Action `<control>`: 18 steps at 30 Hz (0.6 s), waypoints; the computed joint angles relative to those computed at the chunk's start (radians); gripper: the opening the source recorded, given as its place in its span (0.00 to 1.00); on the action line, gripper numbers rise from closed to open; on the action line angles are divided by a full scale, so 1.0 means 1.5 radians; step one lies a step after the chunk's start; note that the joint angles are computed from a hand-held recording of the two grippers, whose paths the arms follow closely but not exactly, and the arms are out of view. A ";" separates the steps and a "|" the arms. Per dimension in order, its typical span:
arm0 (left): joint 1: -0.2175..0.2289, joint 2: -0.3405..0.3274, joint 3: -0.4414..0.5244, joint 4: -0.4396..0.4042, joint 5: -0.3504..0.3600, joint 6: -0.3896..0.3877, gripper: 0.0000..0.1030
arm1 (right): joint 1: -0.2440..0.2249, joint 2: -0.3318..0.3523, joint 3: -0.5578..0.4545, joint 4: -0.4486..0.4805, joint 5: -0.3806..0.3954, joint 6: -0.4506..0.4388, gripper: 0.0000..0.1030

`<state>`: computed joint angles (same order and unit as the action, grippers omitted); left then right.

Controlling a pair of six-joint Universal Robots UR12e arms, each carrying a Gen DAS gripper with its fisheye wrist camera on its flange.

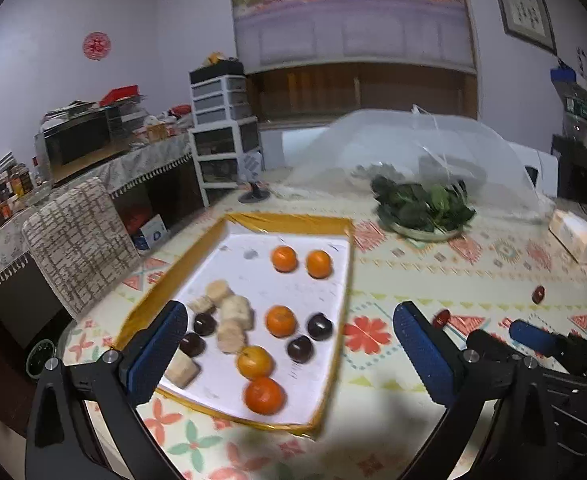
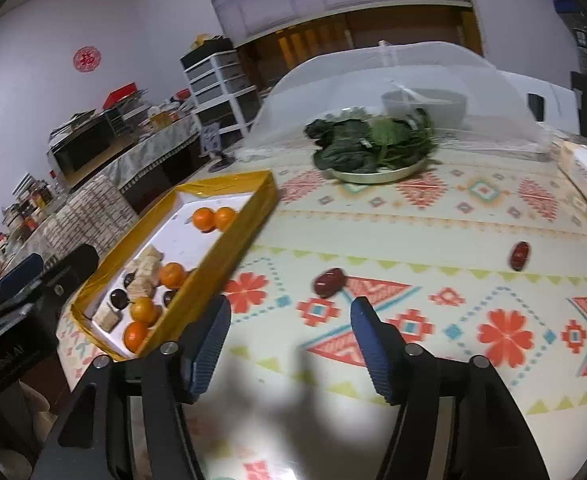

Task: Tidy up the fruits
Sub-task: 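Move both open grippers back toward the two red dates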

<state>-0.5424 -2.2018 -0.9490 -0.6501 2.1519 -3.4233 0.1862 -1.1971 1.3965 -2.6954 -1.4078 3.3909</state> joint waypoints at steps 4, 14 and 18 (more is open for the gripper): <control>-0.008 -0.011 0.020 -0.025 -0.017 0.006 1.00 | -0.009 -0.011 0.019 -0.013 -0.001 0.001 0.67; -0.018 -0.024 0.043 -0.045 -0.025 0.019 1.00 | -0.020 -0.024 0.042 -0.022 0.002 0.016 0.67; -0.017 -0.025 0.046 -0.054 -0.032 0.015 1.00 | -0.019 -0.023 0.043 -0.020 0.003 0.013 0.67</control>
